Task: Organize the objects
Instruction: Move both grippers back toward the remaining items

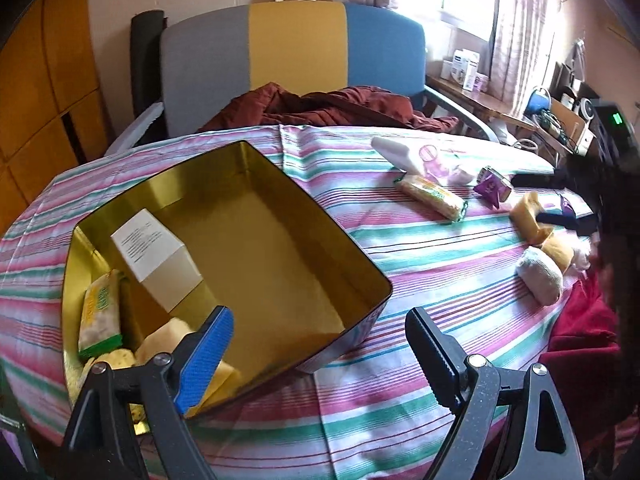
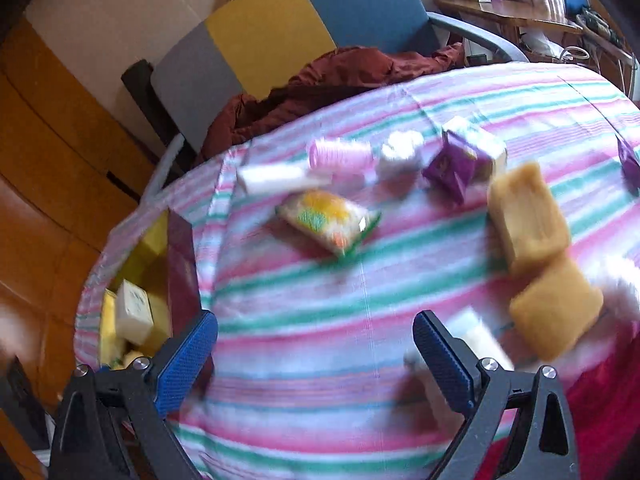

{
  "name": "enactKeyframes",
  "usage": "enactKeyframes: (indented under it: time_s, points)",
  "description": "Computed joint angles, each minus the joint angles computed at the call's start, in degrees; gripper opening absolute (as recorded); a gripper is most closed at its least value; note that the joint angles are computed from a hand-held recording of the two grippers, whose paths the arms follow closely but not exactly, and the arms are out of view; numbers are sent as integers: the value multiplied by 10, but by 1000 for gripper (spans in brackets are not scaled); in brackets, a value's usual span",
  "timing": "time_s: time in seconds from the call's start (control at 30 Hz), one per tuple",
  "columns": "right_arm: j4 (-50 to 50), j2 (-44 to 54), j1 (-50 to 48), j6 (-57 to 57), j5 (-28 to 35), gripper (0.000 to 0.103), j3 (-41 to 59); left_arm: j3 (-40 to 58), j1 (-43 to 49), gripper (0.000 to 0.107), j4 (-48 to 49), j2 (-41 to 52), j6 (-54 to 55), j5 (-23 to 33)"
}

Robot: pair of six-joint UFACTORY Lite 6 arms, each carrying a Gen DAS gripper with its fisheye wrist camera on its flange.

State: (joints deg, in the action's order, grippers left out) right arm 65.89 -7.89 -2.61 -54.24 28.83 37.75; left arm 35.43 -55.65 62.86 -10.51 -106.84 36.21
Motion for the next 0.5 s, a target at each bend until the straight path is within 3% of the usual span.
enactKeyframes:
  time_s: [0.27, 0.5]
  points:
    - [-18, 235, 20, 13, -17, 100, 265, 18, 61, 89, 6, 9, 22, -64]
    - [-133, 478, 39, 116, 16, 100, 553, 32, 115, 89, -1, 26, 54, -108]
